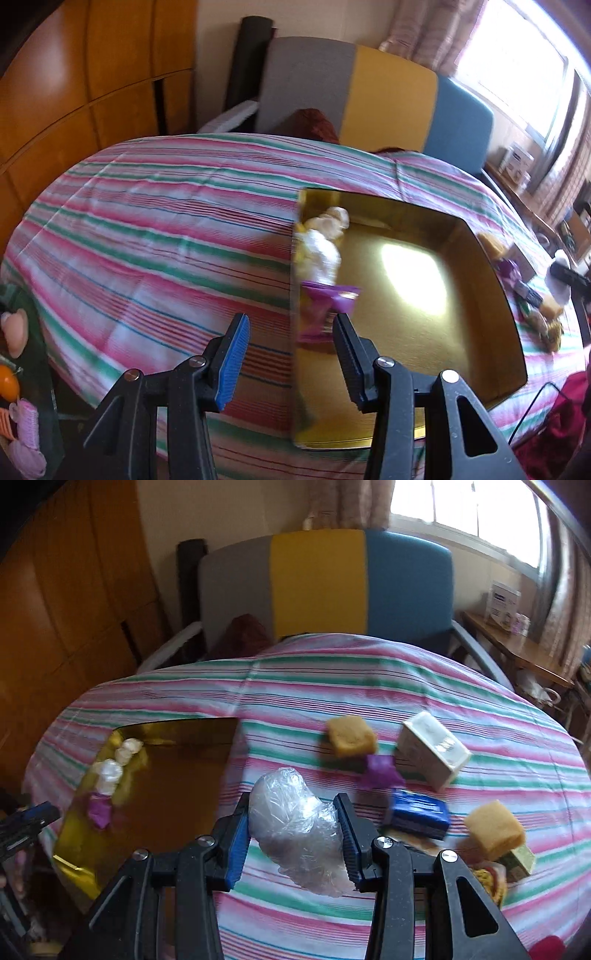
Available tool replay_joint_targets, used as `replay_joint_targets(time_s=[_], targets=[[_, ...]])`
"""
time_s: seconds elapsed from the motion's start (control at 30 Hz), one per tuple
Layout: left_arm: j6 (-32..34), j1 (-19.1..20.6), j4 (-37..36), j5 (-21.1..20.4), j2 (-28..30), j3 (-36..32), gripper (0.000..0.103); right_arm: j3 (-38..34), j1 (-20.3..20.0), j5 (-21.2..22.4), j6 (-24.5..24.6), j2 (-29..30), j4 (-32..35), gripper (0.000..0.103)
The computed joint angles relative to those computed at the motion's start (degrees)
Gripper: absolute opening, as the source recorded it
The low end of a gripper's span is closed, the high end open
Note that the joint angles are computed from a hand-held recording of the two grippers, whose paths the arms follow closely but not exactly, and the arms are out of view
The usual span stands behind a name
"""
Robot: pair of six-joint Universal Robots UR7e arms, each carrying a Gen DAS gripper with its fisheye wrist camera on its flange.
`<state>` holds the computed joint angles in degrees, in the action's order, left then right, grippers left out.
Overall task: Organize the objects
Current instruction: 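Carry the plastic-wrapped white bundle into the tray and open the right gripper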
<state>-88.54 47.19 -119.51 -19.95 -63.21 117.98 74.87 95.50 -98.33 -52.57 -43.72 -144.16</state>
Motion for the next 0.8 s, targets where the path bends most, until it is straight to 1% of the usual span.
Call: replay_joint_targets(time_s=[0.13,0.2,0.3,0.37,0.5,0.57,0.6,0.67,0.8], targets=[[-11.17,-0.79,10.60,0.14,-4.17,1.78,0.047,6.67,2.72,2.87,-3.39,-1.31,4.78,0.044],[-14.53,-1.05,13.43,-0.24,-5.57,2.56,0.047,8.97,3.91,2.98,-4.20,-0.78,6.30,0.044],[-18.07,-1.38,15.76,-1.05,-7.11,3.92,0.047,11.06,5.18,1.85,-3.45,1.29,8.57,0.044],[-18.39,-1.33,15.25,-1.34,-7.60,4.71,0.047,11.54,5.77,0.72,-1.37,3.19,9.74,0.047],[-16.96,-1.01,11.81,-1.48,-7.88,6.06,0.047,10.07,5.88,0.29,3.37,6.76,14.82,0.047],[-15.91,-1.03,10.09,-1.46,-7.81,6.60,0.047,9.87,5.66,0.43,5.20,7.51,15.82,0.055],[-15.41,-0.98,9.35,-1.44,-7.76,6.76,0.047,9.57,5.44,0.99,5.78,7.74,16.63,0.056],[-14.33,-0.80,7.83,-1.48,-7.50,7.08,0.047,9.75,5.03,1.82,5.97,7.56,16.92,0.066],[-12.23,-0.67,5.47,-1.72,-6.74,7.03,0.047,10.55,4.61,2.05,6.09,6.50,15.75,0.071]])
